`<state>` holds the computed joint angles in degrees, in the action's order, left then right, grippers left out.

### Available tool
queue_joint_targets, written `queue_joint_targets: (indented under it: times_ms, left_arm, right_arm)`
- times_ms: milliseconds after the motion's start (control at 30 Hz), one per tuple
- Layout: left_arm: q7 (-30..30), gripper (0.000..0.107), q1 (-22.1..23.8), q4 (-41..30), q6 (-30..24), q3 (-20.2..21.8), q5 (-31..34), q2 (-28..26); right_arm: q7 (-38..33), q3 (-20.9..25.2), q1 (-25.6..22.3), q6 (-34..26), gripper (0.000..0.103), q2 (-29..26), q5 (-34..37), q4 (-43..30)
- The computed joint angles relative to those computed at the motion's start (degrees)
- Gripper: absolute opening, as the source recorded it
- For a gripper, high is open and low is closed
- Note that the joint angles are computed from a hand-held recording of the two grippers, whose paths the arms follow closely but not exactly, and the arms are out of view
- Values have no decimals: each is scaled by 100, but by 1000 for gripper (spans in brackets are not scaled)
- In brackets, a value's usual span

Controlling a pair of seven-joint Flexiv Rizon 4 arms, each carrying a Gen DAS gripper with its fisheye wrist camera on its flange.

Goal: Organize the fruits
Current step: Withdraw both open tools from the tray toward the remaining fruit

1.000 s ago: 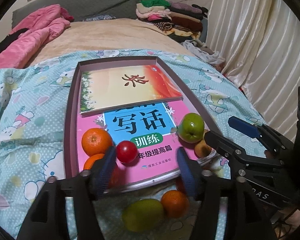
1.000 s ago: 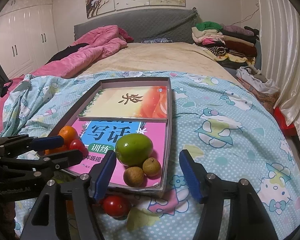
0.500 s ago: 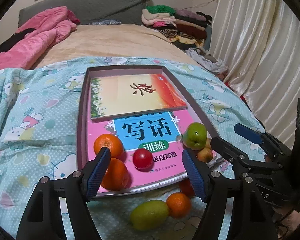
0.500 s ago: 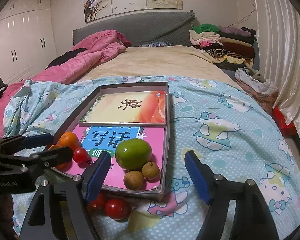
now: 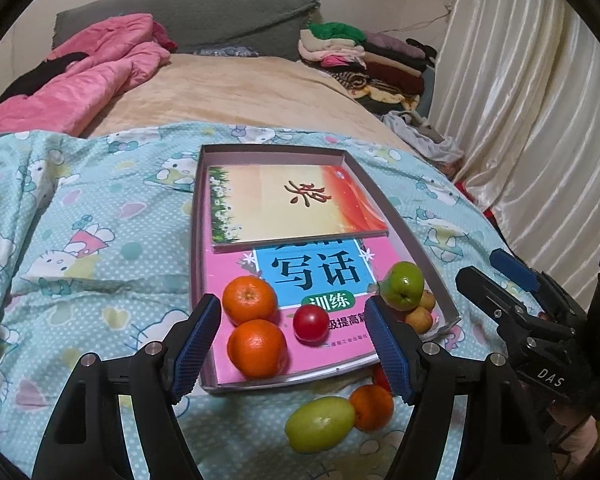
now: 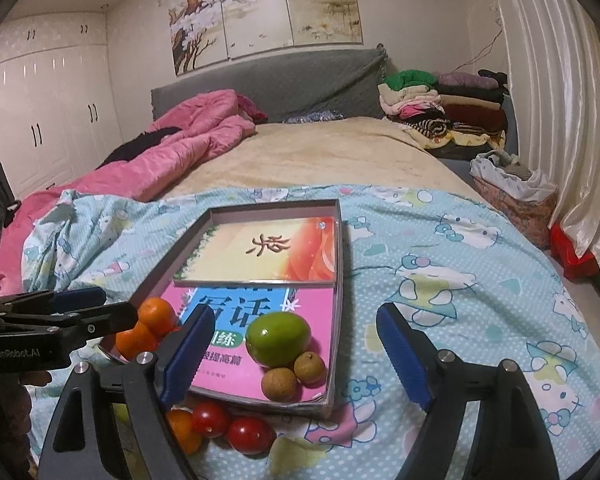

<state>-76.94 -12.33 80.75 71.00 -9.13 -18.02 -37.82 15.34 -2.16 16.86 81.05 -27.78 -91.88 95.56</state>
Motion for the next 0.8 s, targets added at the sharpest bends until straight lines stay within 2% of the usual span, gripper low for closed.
queue_joint_targets:
  times_ms: [800]
  left_arm:
    - [64, 79, 43, 396, 55, 15, 31, 305]
  right_arm:
    - [275, 240, -167, 21, 88, 122, -518, 0]
